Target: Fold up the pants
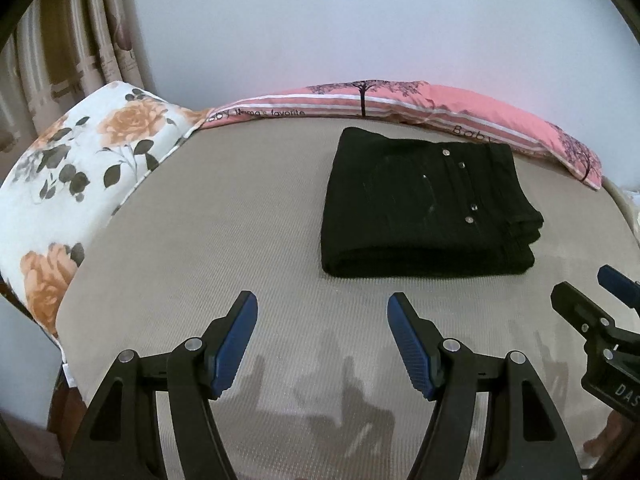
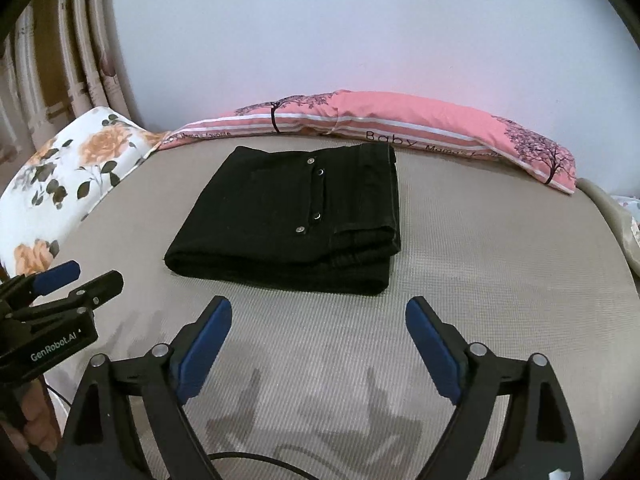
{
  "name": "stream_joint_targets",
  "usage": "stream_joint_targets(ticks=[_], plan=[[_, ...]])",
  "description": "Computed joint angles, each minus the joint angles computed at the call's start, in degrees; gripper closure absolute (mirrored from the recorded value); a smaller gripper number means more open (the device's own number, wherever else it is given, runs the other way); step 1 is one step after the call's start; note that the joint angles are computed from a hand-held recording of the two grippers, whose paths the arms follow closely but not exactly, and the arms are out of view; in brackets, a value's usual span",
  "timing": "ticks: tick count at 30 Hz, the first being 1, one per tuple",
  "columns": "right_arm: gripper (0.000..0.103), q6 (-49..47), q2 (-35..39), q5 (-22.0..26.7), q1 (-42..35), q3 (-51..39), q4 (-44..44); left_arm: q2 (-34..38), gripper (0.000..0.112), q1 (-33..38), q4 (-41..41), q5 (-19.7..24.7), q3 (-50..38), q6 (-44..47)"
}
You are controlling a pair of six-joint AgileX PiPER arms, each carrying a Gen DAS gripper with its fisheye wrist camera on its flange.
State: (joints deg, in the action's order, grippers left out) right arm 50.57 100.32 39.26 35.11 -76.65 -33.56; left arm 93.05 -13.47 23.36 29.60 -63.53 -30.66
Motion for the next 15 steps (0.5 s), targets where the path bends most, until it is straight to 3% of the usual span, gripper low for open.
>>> stream_joint_targets(ticks=[15], plan=[[0.015,-0.6,-1.1,0.7,0.4,0.8,2.4,-3.5,0.044,-1.8,2.0,0.5,2.5,-1.9]])
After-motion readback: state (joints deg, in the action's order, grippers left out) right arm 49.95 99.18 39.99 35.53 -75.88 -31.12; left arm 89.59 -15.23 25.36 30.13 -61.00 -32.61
